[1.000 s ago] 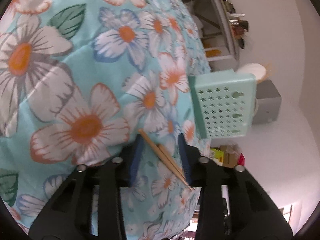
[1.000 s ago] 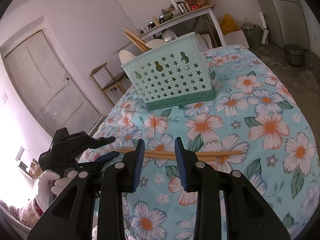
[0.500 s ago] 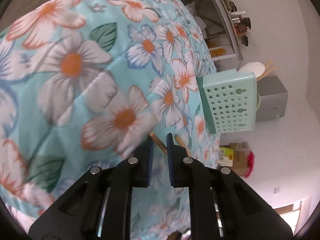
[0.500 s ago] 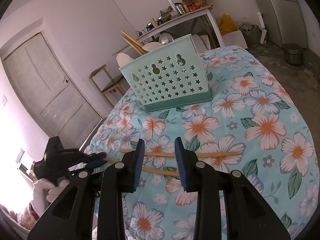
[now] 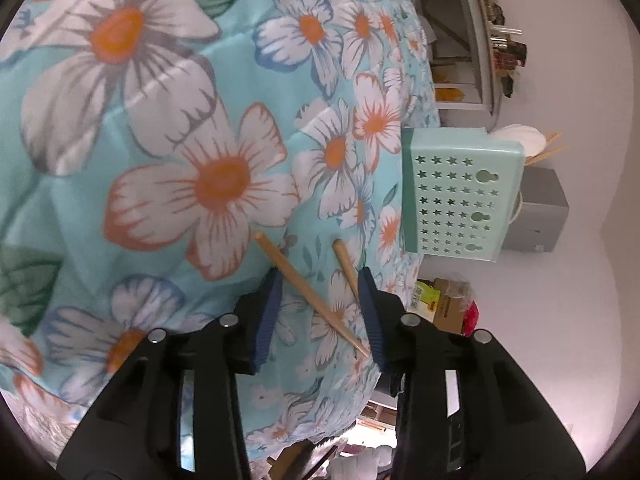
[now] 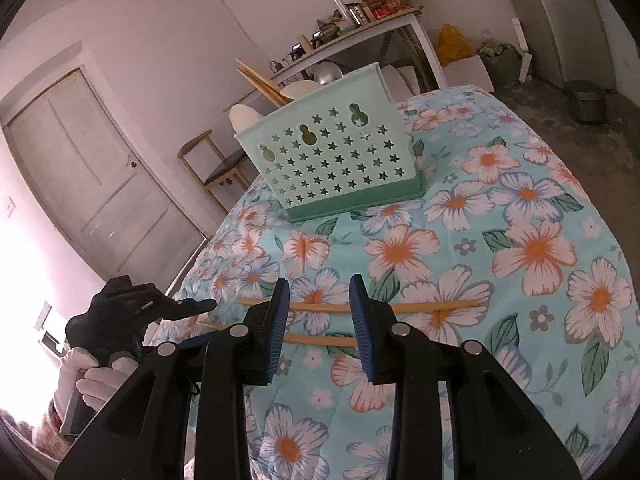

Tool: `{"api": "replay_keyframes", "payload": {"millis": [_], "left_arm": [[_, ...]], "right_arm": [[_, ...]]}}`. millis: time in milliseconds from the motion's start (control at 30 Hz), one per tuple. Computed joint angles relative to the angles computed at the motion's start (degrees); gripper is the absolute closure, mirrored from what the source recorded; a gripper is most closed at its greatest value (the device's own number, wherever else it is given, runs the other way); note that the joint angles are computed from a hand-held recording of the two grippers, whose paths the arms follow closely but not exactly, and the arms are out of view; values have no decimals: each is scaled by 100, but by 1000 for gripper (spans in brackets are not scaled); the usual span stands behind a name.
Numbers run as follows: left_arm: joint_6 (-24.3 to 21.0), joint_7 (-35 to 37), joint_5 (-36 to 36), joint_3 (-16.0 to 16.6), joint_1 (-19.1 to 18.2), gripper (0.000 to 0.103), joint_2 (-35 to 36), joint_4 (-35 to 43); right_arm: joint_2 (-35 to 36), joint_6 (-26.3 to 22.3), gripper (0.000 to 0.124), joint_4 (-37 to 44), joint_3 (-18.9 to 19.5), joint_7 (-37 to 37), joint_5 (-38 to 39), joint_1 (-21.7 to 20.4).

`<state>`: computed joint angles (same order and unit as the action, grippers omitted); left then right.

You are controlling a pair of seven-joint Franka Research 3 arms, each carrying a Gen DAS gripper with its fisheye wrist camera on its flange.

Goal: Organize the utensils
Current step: 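Grasp a wooden chopstick with the left tool while the right tool grasps another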

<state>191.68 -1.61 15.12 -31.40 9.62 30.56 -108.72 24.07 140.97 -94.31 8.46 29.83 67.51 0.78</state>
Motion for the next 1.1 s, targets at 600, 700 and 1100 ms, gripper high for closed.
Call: {"api": "replay_keyframes", "payload": {"millis": [600, 700, 1100], "left_arm": [[-132, 823, -170, 915, -985, 92, 53, 345], [-153, 1160, -170, 1779, -1742, 90, -248, 177], [410, 2402, -998, 4276, -4142, 86, -711, -598]], "right_arm": [[-85, 58, 93, 16, 6, -213, -79, 33], [-85, -24, 93, 102, 37, -499, -201, 88], [885, -1090, 94, 1584, 32, -785, -2401, 719]]}}
